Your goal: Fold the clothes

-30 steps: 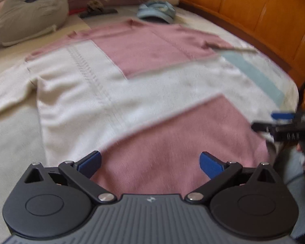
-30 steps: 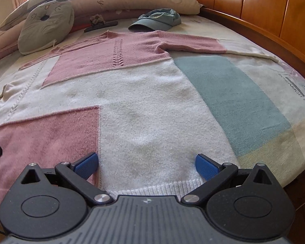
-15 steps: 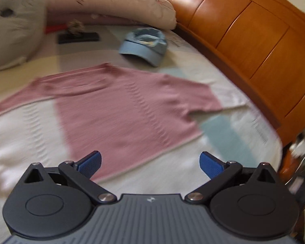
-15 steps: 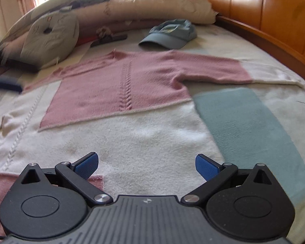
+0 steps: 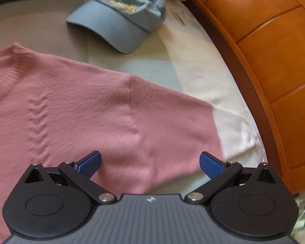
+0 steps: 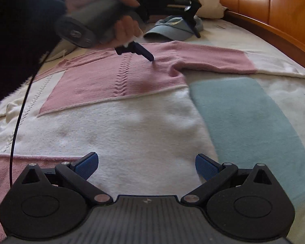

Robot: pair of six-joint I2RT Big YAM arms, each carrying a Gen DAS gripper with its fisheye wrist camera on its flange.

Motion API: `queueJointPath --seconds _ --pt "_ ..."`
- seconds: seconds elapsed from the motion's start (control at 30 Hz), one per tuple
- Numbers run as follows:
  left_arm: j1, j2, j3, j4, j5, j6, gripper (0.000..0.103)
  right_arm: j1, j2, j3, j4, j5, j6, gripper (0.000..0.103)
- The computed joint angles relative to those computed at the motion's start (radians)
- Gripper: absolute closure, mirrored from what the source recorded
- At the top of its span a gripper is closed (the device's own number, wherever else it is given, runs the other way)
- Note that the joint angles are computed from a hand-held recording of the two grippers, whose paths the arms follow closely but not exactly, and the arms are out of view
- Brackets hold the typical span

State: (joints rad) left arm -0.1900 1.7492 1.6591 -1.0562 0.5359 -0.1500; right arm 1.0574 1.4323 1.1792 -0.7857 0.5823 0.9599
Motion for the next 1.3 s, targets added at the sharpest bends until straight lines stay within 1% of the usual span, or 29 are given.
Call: queueJointPath --seconds 0.03,0.2,0.33,0.4,0.53,0.63,0.73,0.8,0.87,0.9,0.97,1.0,1.03,1.07,1.1,1.17,1.2,1.27,1.3 --pt "-0.008 0.007 0.001 0.016 -0.008 -0.009 0.001 0.001 -0.005 -0.004 -0.006 0.002 0.007 0.000" --pt "-0.029 0.035 0.025 0.094 -0.049 -0.034 0.001 0.015 0.004 0.008 -0.043 0.012 -0.012 0.000" --pt "-0.024 0.085 0.079 0.132 -0.071 -0.083 0.001 0.025 0.031 0.036 -0.090 0.031 -0.027 0.000" --pt "-0.019 0.102 0.089 0.166 -0.063 -0.103 0.001 0.025 0.040 0.044 -0.102 0.037 -0.031 0.000" --pt "-0.015 0.135 0.116 0.222 -0.064 -0.094 0.001 0.024 0.048 0.049 -0.104 0.042 -0.033 0.000" --pt "-0.018 0.166 0.159 0.229 -0.053 -0.109 0.001 0.021 0.052 0.052 -0.102 0.044 -0.031 0.000" --pt "-0.015 0.175 0.194 0.173 -0.047 -0.099 0.001 0.017 0.059 0.058 -0.103 0.046 -0.027 0.000" --pt "-0.012 0.162 0.204 0.124 -0.044 -0.057 0.001 0.017 0.061 0.060 -0.104 0.047 -0.024 0.000" --pt "-0.003 0.132 0.176 0.123 -0.029 -0.012 0.001 0.015 0.059 0.057 -0.100 0.045 -0.026 0.000" --pt "0.002 0.125 0.171 0.112 -0.025 0.006 0.001 0.014 0.058 0.056 -0.098 0.043 -0.028 0.000" --pt "0.008 0.130 0.178 0.083 -0.031 0.019 0.001 0.015 0.054 0.053 -0.098 0.042 -0.027 0.000" --pt "0.009 0.136 0.180 0.078 -0.046 0.017 0.001 0.015 0.052 0.052 -0.098 0.042 -0.027 0.000" --pt "0.009 0.141 0.177 0.083 -0.064 0.009 0.001 0.016 0.051 0.051 -0.098 0.041 -0.027 0.000" --pt "0.010 0.145 0.170 0.102 -0.073 -0.001 0.001 0.017 0.049 0.050 -0.098 0.041 -0.029 0.000" --pt "0.010 0.145 0.154 0.145 -0.074 -0.009 0.001 0.018 0.048 0.048 -0.098 0.041 -0.030 0.000" --pt "0.001 0.153 0.151 0.187 -0.107 0.016 0.001 0.016 0.042 0.042 -0.091 0.037 -0.031 0.000" --pt "-0.008 0.163 0.174 0.163 -0.133 0.037 0.001 0.015 0.039 0.039 -0.087 0.035 -0.031 0.000" --pt "-0.025 0.179 0.234 0.072 -0.188 0.076 0.001 0.013 0.038 0.038 -0.085 0.032 -0.029 0.000" --pt "-0.029 0.173 0.243 0.044 -0.200 0.098 0.001 0.013 0.038 0.039 -0.086 0.031 -0.029 0.000"
